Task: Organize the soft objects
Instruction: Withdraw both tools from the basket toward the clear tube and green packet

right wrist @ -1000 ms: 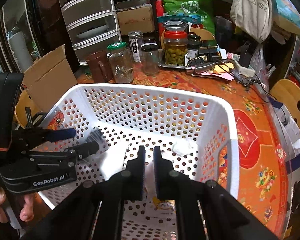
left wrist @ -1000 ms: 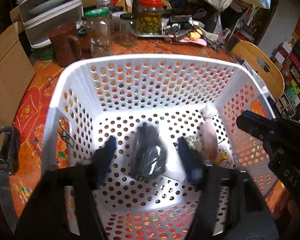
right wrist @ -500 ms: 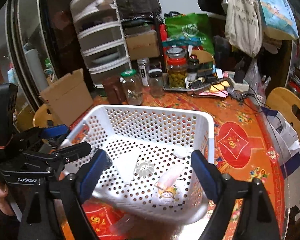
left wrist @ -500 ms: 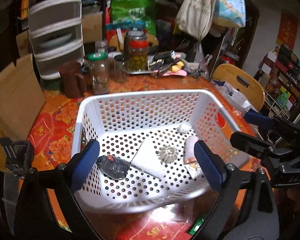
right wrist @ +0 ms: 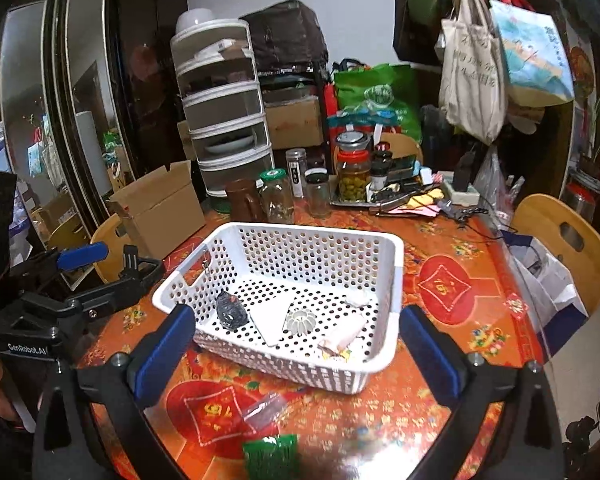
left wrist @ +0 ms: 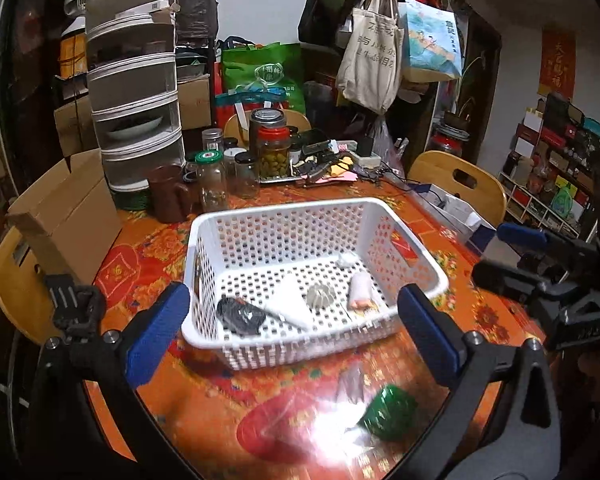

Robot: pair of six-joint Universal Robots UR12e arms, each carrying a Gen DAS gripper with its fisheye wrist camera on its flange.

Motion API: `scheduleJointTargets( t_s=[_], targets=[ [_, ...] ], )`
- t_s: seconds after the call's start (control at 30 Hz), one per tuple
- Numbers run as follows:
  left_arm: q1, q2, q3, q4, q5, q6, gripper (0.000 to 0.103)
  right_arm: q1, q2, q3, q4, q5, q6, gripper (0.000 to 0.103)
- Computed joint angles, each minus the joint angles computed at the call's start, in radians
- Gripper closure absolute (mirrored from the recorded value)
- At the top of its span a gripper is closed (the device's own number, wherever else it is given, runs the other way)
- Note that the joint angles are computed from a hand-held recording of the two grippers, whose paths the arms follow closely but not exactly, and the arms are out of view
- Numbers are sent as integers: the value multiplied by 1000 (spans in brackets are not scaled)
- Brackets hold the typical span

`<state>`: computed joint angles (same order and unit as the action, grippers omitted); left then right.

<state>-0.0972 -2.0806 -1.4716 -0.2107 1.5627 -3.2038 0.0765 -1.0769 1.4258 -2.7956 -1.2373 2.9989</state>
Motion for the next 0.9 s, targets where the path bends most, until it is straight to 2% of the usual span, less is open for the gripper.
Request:
scheduleJointTargets(
  t_s=[0.1,0.27,0.47,0.53,0.6,0.67,0.7,0.9],
  targets=[
    [-4,39,-75,69,-24,20,0,-6,-39,68,-49,-9,-1,1],
    [-10,80,-170,125,-67,26,0,-13,-94,187,-137,-17,-8,1],
    [-24,56,-202,129,-80,13,0,-17,-113,313,-244,-17,-8,1],
    [-25,32,-186,101,-90,9,0,-14,-102,333,-241,-23,-18,2],
    [-24,9,-176,85,-106,8,0,-13,-82,333,-212,-10,-34,10],
    [-23,-13,-160,83,-103,9,0,-12,-63,325,-174,-17,-29,32],
    [-25,-21,-156,79,-96,9,0,-12,-55,324,-172,-13,-23,36],
    [-24,-66,-128,63,-96,12,1,-8,-23,314,-128,15,-46,39]
  ],
)
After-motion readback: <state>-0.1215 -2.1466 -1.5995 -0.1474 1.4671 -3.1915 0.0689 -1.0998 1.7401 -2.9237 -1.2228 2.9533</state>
